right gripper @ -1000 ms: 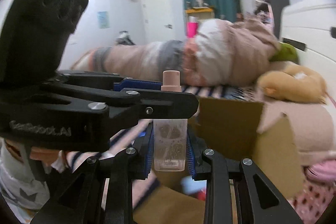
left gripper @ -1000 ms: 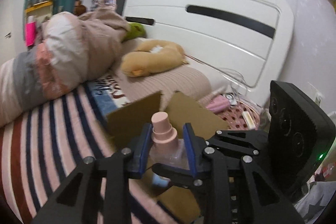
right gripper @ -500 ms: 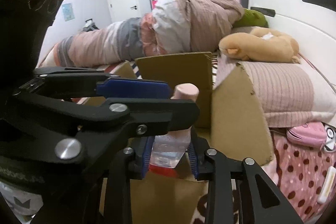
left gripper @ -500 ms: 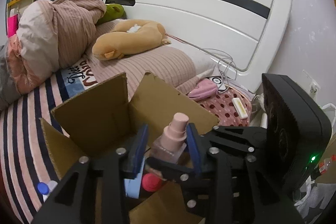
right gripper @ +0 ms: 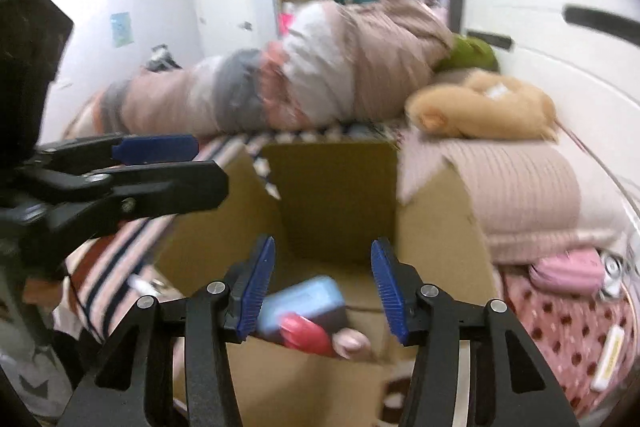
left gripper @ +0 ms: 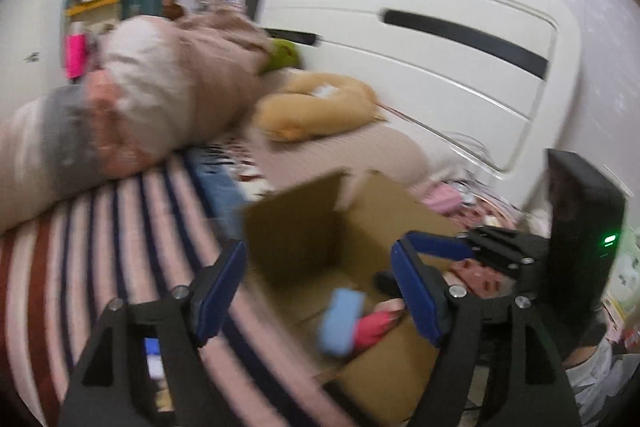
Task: Organize rigid objects
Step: 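Carry the clear bottle with the right gripper into the box and release, then move the right gripper to the gold box and grasp it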
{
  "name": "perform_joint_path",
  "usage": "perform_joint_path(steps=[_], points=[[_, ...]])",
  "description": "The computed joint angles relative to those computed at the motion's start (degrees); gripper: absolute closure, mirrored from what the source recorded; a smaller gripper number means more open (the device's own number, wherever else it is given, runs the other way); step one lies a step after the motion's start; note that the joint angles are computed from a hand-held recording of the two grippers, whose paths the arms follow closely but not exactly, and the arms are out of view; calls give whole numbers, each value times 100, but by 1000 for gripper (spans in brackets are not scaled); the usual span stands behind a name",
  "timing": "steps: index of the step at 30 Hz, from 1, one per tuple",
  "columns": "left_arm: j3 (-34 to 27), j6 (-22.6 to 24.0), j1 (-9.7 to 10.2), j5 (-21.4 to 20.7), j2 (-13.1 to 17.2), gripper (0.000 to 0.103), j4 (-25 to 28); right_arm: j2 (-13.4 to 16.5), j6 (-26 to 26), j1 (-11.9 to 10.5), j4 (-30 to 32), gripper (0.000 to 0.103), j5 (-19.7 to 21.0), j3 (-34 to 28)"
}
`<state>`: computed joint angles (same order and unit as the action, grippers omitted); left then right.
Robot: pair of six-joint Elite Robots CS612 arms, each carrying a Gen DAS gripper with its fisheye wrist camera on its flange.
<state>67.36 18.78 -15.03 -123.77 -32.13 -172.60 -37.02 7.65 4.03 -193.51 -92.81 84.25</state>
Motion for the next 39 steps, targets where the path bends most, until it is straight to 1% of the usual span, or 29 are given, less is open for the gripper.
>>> perform_joint_path(steps=[2, 4, 6, 7, 9, 12, 15, 16, 17, 18, 19, 21, 22, 24, 26, 28, 30, 33, 35, 38, 39], points=[[-1, -238, 118, 233, 1, 28, -165, 30, -181, 37, -72, 57, 286, -113], [3, -448, 245, 476, 17, 28, -332, 92, -381, 99, 8, 57, 577, -316], [15, -637, 358, 758, 50, 28, -524, 210, -572, 176, 255, 57, 945, -631], [16, -712, 410, 895, 68, 28, -585, 251, -619, 198, 368, 57, 1060, -743], [22, -816, 514, 1140, 114, 28, -669, 423, -731, 288, 824, 57, 1345, -1142], [-2, -1032, 670, 1380, 215, 27, -737, 680, -851, 400, 1426, 55, 1587, -1637], [-30, -1335, 797, 1607, 324, 27, -692, 969, -799, 481, 2149, 55, 1875, -2132], [-36, -1409, 834, 1607, 357, 27, -678, 1047, -725, 491, 2325, 55, 1933, -2252], [-47, -1493, 874, 1586, 393, 27, -667, 1154, -590, 510, 2496, 55, 1881, -2391], [-58, -1578, 910, 1544, 427, 27, -654, 1220, -499, 532, 2591, 55, 1686, -2478], [-65, -1648, 942, 1517, 454, 27, -650, 1290, -375, 566, 2728, 55, 1278, -2564], [-73, -1767, 991, 1492, 507, 27, -660, 1358, -149, 594, 2933, 55, 768, -2617], [-64, -1795, 1002, 1490, 517, 27, -668, 1370, -12, 588, 3011, 55, 626, -2601], [-69, -1865, 1015, 1498, 546, 27, -664, 1350, 309, 546, 3138, 55, 445, -2480], [-81, -1909, 1035, 1459, 576, 27, -654, 1312, 432, 531, 3103, 55, 297, -2347], [-119, -1914, 1028, 1419, 610, 27, -609, 1307, 404, 525, 2984, 55, 123, -2276], [-126, -1878, 1024, 1404, 628, 27, -580, 1272, 441, 514, 2883, 55, 239, -2190], [-110, -1866, 1037, 1375, 645, 27, -570, 1292, 491, 522, 3058, 55, 137, -2260], [-100, -1882, 1046, 1373, 654, 27, -574, 1286, 521, 541, 3173, 55, 20, -2281], [-136, -1884, 1051, 1427, 683, 27, -557, 1251, 681, 586, 3195, 55, -336, -2224], [-159, -1883, 1056, 1414, 699, 27, -539, 1253, 723, 586, 3210, 55, -332, -2227]])
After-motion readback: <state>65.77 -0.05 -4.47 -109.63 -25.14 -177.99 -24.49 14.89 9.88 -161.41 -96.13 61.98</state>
